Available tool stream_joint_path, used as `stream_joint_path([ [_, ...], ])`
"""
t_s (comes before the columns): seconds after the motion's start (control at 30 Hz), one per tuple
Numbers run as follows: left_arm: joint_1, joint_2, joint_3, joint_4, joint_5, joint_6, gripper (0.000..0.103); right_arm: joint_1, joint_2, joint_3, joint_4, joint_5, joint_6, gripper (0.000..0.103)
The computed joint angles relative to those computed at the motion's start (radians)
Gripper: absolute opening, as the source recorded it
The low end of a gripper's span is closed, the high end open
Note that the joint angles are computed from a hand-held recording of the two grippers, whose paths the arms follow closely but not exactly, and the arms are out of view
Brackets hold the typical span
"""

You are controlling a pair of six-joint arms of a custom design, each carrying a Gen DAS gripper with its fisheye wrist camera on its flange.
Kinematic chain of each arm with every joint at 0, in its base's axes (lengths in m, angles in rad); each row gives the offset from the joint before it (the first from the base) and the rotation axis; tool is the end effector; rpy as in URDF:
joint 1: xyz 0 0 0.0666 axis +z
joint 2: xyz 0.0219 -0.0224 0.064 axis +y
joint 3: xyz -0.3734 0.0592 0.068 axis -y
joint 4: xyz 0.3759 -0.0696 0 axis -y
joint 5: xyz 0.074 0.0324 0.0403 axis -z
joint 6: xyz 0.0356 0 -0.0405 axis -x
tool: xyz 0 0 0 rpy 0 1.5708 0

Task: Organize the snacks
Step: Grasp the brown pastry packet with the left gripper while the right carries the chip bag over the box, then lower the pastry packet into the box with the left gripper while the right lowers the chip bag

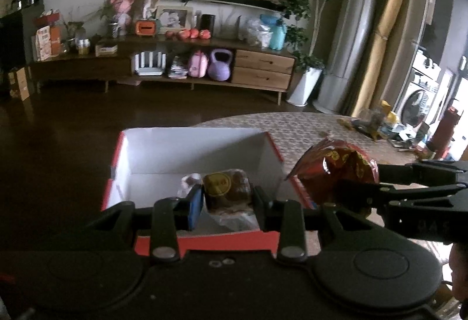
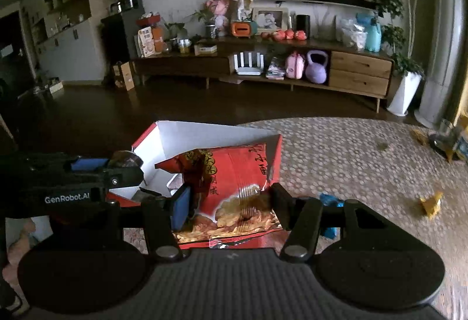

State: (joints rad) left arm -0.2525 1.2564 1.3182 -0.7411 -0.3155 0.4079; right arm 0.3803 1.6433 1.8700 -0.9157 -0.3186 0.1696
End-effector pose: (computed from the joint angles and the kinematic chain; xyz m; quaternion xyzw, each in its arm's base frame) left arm 0.4191 -0.0971 0.4620 -0.1367 0.8831 -0.0040 0.4487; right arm 0.5217 0.2201 0.5139 -0.3076 0.8410 0.1870 0.4039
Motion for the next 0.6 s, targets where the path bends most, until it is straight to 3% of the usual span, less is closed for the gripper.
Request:
stream_joint_path([
  [0.6, 0.179, 0.072, 0.003, -0.047, 0.062, -0.060, 0.034, 0.082, 0.174, 0.149, -0.030, 0.102, -0.030, 0.057],
])
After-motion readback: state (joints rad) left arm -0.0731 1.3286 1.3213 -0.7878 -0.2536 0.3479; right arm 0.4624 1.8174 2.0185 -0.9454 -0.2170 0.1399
